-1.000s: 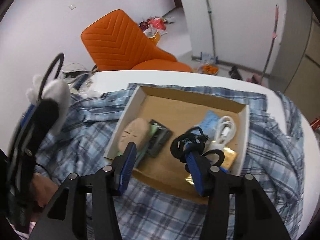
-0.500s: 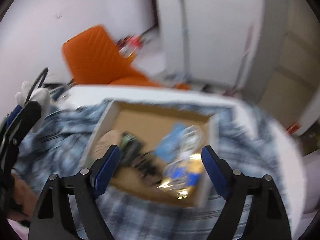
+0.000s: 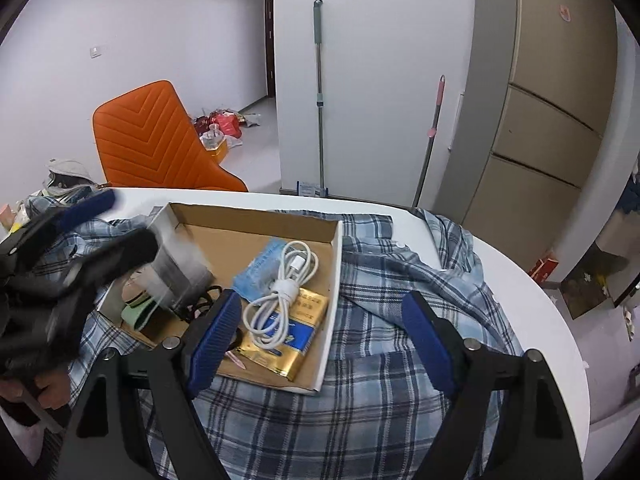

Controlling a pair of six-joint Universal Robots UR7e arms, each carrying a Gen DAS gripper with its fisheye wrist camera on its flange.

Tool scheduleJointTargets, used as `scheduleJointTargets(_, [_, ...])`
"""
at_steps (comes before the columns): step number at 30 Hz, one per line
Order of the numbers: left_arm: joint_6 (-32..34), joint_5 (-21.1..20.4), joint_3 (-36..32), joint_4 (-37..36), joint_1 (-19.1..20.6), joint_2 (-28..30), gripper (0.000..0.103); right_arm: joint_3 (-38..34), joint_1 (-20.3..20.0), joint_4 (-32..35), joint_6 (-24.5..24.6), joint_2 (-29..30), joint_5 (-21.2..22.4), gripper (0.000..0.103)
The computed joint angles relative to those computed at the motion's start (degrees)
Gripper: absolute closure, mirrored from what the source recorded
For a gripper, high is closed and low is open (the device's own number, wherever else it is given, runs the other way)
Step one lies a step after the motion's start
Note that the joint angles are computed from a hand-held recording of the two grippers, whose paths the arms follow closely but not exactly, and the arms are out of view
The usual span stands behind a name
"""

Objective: Organize soft objects
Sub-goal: 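Open both grippers to release the scissors and bunny toy into the box, then withdraw both grippers back from the cardboard box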

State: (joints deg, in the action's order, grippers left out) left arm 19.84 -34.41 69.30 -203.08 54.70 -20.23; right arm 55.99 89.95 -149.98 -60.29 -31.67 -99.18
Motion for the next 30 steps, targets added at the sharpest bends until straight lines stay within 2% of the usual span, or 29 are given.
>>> scheduleJointTargets(2, [4.6, 2.3, -2.3, -3.1, -0.4, 2.0, 0.000, -0.1, -0.1, 0.1, 0.0, 0.0, 0.1, 0.021])
scheduleJointTargets(5, [4.8, 3.5, -2.1, -1.9, -0.5, 1.7, 0.000, 0.1, -0.2, -0.1, 0.6, -0.3, 0.8, 0.021])
scheduleJointTargets(13, [7.5, 4.3, 2.6, -11.6, -2.8, -0.8, 0.000, 6.9, -0.5, -5.1, 1.3, -5.3, 7.0, 0.021])
scheduleJointTargets(18, [13.6, 5.9, 6.4, -21.4, -6.1, -2.5, 0.000, 15.3, -0.9, -10.9, 0.7, -11.4, 14.4, 0.021])
scheduleJointTargets(23, [21.7, 8.1, 11.5, -34.9, -10.2, -3.9, 0.000, 24.6, -2.2, -17.2, 0.1, -17.8, 23.5, 0.020])
scheduleJointTargets(25, [25.2, 9.0, 12.7, -39.8, -11.7, -4.1, 0.000, 27.3, -2.8, -18.5, -0.2, -19.7, 26.1, 0.013])
scheduleJointTargets(30, [33.7, 11.2, 15.3, -51.4, -15.4, -4.1, 0.000, 35.0, -4.9, -24.9, -1.4, -24.1, 33.2, 0.008])
